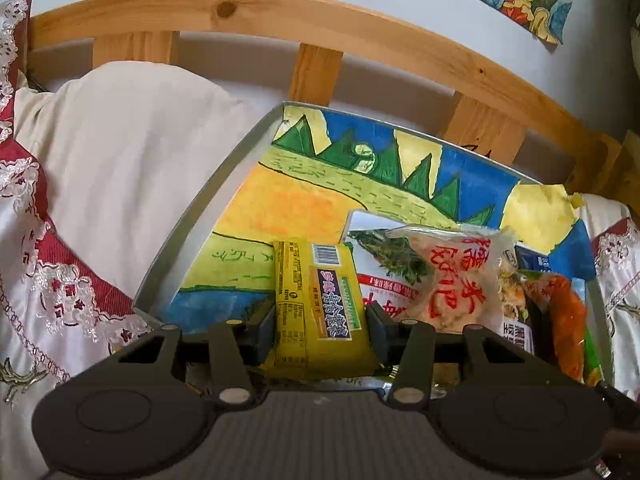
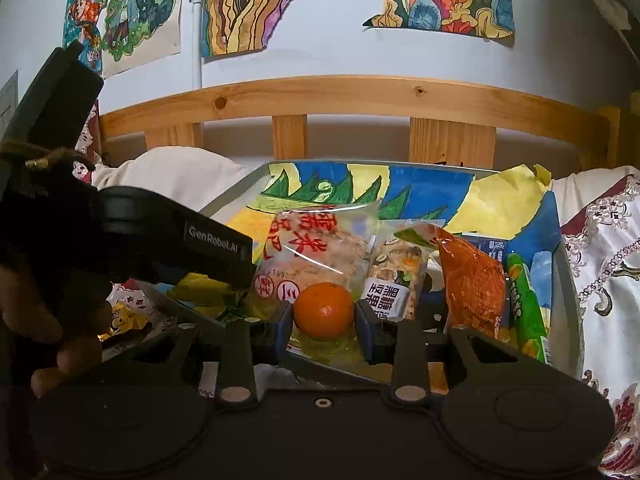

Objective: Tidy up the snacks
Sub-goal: 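Carry the yellow wafer pack and orange toward the tray with both tools, then open both tools to drop the wafer pack and orange into the tray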

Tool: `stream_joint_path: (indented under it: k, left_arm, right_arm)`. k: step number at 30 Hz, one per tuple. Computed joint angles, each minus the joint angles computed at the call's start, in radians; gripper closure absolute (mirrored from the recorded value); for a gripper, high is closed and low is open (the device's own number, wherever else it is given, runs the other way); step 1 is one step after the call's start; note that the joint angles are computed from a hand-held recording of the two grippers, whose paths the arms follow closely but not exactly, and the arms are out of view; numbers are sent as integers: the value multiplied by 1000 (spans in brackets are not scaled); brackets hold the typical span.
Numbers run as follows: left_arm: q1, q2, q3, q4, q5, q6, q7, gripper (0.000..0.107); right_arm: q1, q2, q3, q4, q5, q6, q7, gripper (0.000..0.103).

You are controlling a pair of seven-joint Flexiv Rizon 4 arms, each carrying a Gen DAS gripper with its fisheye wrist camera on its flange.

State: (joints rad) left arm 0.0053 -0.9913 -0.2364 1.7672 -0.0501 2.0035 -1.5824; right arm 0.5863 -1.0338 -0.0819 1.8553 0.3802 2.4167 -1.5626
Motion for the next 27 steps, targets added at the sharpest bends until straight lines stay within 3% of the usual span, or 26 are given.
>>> stream_joint_path:
  k: [5,10,12,21,27]
  left_arm:
    - [1,6,0,4,-1,-5,0,52]
    - [25,15,-17,26,17,11,-10,42]
    - [33,24,-18,42,28,32,-17,32]
    - [64,101,10,157,65,133,-73,10]
    - [114,179,23,268,114,191,-126,5]
  right_arm:
    - [5,-3,-4,-1,4,1,-8,61]
    - [10,-5,-6,-3,16,9,-17,57]
    - [15,-6,-7,-2,27,19,-23,52]
    - [26,7,17,19,55,112,-60,24]
    - [26,26,49,52,59,205,-86,11]
